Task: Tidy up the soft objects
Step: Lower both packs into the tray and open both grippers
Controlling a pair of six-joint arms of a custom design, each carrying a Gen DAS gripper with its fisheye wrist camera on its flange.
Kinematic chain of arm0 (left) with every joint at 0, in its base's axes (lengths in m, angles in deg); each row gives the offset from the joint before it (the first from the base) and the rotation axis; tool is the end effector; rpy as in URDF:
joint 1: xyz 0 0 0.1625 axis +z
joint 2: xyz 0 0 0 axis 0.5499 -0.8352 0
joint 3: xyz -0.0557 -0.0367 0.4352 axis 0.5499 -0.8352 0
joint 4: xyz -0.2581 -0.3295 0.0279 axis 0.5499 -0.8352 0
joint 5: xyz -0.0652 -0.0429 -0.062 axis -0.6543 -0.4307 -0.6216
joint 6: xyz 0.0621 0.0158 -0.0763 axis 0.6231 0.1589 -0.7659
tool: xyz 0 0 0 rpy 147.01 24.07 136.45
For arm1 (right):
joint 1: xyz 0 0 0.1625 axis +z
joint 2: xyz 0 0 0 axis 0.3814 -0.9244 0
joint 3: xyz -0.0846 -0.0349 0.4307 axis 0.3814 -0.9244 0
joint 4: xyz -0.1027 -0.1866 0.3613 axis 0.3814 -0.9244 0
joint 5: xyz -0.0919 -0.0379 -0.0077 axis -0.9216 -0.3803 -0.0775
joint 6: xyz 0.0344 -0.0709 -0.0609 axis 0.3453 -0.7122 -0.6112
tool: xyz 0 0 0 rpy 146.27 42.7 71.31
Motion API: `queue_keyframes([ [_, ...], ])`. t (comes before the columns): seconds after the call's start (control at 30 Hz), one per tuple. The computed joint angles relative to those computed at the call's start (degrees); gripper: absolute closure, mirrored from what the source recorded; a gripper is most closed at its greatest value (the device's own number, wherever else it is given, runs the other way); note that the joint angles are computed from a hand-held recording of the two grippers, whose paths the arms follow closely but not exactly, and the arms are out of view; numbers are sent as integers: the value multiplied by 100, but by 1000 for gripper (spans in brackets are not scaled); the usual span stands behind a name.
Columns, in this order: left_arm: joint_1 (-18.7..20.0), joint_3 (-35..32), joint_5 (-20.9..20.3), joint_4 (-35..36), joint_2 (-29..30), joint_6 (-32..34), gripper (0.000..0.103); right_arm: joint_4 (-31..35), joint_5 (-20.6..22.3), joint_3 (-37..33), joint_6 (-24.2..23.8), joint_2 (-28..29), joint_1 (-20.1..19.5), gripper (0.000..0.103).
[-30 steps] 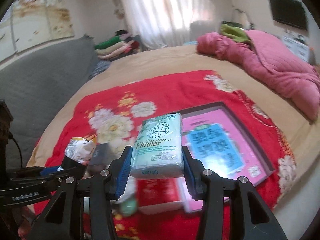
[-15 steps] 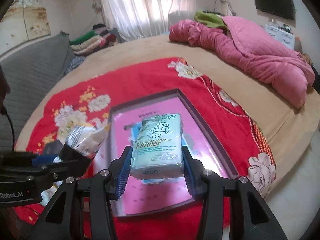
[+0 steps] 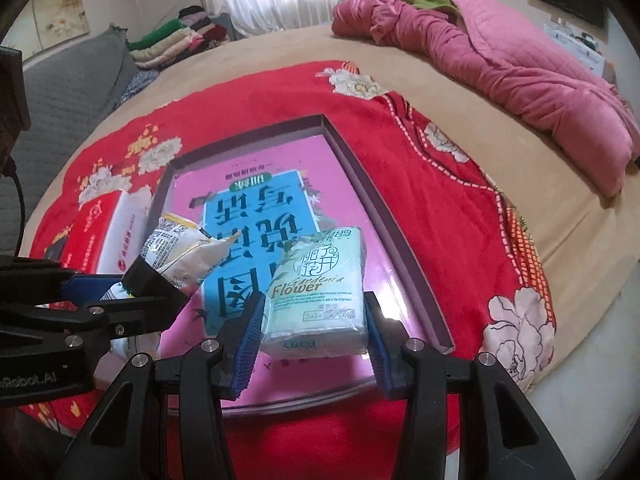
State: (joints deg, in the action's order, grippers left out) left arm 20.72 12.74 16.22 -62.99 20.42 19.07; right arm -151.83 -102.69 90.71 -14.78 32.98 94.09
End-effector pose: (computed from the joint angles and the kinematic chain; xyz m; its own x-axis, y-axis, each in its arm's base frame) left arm -0.2334 -0.6301 0.2518 -0.7235 0.4947 -0.4815 0.5133 0.8519 0.1041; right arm 0.3346 -0.5443 0.1175 -0.7709 0.1449 0.6202 -0.2711 0.8065 -0.5254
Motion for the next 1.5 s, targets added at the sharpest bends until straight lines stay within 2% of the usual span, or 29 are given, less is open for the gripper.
queue_keyframes([
  [0.1, 11, -46, 63, 136, 86, -73, 68, 233, -7, -3, 130, -18, -76, 53],
  [0.33, 9, -136, 183, 400, 268, -49, 67, 15, 221, 201, 251, -151, -172, 51],
  [0.63, 8, -124, 287, 363, 319, -83, 67, 9, 35, 258, 223, -245, -25, 44],
  [1.07, -29, 17, 438, 158, 204, 11, 65, -5, -133, 302, 515, -313, 58, 43],
  [1.13, -43, 65, 455, 64, 165, 12, 64, -5, -156, 285, 556, -286, 59, 43],
  [1.2, -37, 69, 393, 5, 130, 41, 54, 12, -175, 278, 608, -278, 67, 43],
  [1.27, -55, 96, 425, -58, 81, 73, 50, -10, -176, 279, 628, -275, 72, 43],
  [1.37, -72, 118, 421, -108, -7, 74, 49, -62, -186, 274, 657, -272, 90, 34],
  [1.43, -90, 150, 425, -151, -82, 58, 48, -67, -204, 269, 707, -276, 108, 34],
  [1.5, -113, 187, 405, -208, -163, 123, 41, -75, -219, 263, 734, -280, 124, 34],
])
